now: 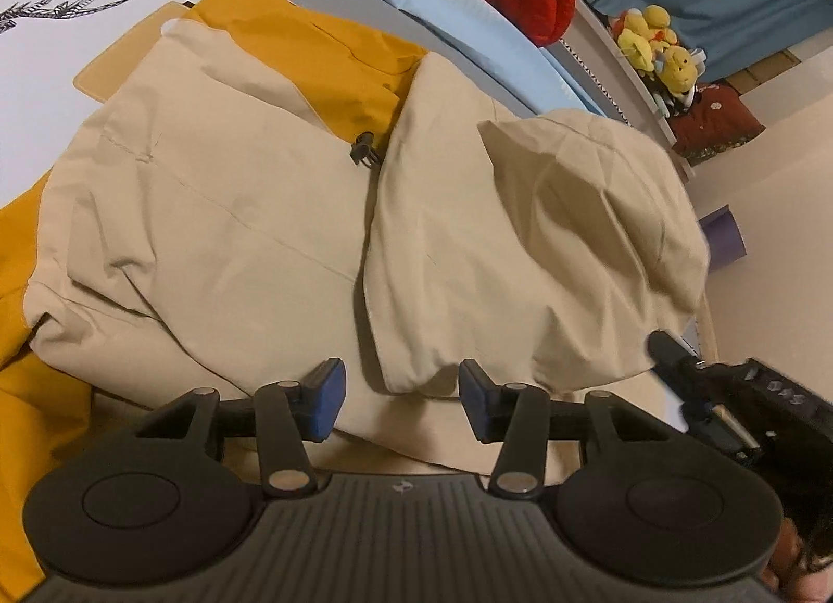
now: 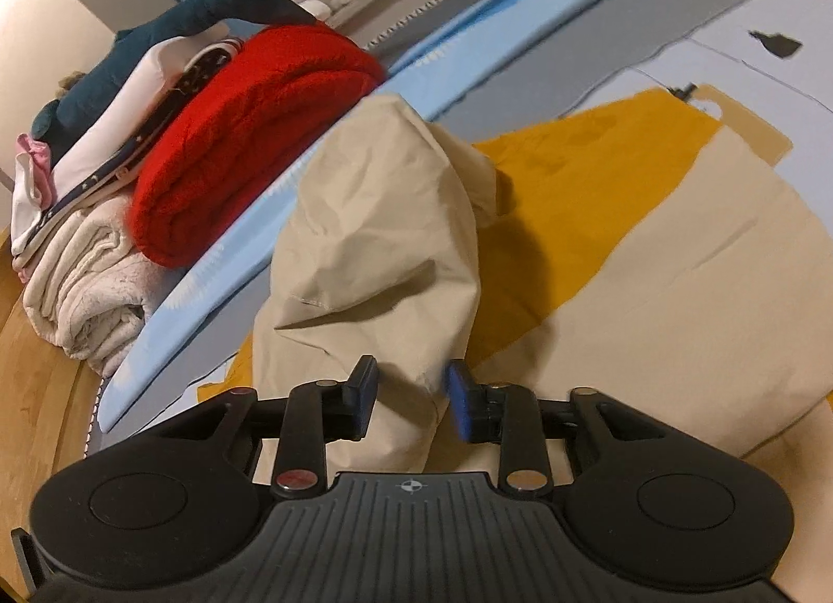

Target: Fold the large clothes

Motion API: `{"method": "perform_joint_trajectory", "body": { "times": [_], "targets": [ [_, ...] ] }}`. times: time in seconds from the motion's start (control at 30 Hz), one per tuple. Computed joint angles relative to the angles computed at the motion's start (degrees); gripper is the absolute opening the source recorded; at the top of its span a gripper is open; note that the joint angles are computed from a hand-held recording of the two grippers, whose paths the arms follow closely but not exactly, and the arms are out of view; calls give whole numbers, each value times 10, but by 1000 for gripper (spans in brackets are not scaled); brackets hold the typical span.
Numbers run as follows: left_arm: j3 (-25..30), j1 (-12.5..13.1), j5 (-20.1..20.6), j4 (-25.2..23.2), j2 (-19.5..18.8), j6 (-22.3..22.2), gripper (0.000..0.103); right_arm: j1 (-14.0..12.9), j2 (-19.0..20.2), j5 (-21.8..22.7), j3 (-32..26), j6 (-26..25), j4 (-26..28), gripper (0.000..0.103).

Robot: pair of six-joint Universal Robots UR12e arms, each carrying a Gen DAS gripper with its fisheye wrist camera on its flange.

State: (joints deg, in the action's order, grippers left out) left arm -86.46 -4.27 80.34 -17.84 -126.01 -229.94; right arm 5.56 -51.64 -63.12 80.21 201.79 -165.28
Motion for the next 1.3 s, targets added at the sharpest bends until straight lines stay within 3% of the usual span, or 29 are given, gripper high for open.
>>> {"method": "perform_joint_trajectory", "body": {
  "times": [0.03,0.07,0.13,0.33,0.43,0.53,0.6,0.63,0.67,0.73,0.77,0.83,0.9,0.97,1.03,1.1,1.23,1.3],
  "targets": [
    [-2,-1,4,4,1,-3,38,0,-1,3,4,-1,-13,4],
    [-2,-1,6,10,1,-6,20,0,-3,11,10,4,-35,3],
    [-5,-1,9,36,0,-15,0,-4,-5,39,22,25,-88,2],
    [-21,-5,39,165,10,3,0,-13,-22,95,65,51,-266,2],
    [-24,-7,49,172,18,20,0,-20,-37,116,88,35,-293,2],
    [-30,-3,36,151,24,-18,1,-20,-59,99,108,-22,-221,1],
    [-33,1,22,134,26,-45,13,-16,-74,67,118,-34,-152,1],
    [-31,1,16,111,27,-50,30,-14,-85,48,120,-57,-92,1],
    [-26,2,11,82,28,-43,36,-8,-91,24,116,-104,-32,1],
    [-15,0,10,38,27,-22,36,10,-96,-44,105,-205,88,1],
    [-15,0,8,31,27,-18,38,11,-97,-64,97,-223,143,1],
    [-12,0,-5,17,24,-14,45,6,-88,-69,79,-199,228,2],
    [-10,0,-14,16,20,-15,54,-1,-83,-49,72,-187,247,6],
    [-6,-1,-24,16,15,-19,60,-6,-84,-32,71,-189,230,7],
    [-4,-1,-36,27,10,-21,61,-9,-86,-4,70,-199,219,17],
    [0,-1,-40,35,4,-23,61,-11,-85,10,67,-212,214,33],
    [0,0,-34,50,-2,-32,61,-14,-82,16,63,-218,185,37],
    [-6,0,-27,69,-1,-47,61,-19,-79,20,66,-186,138,39]
  ]
}}
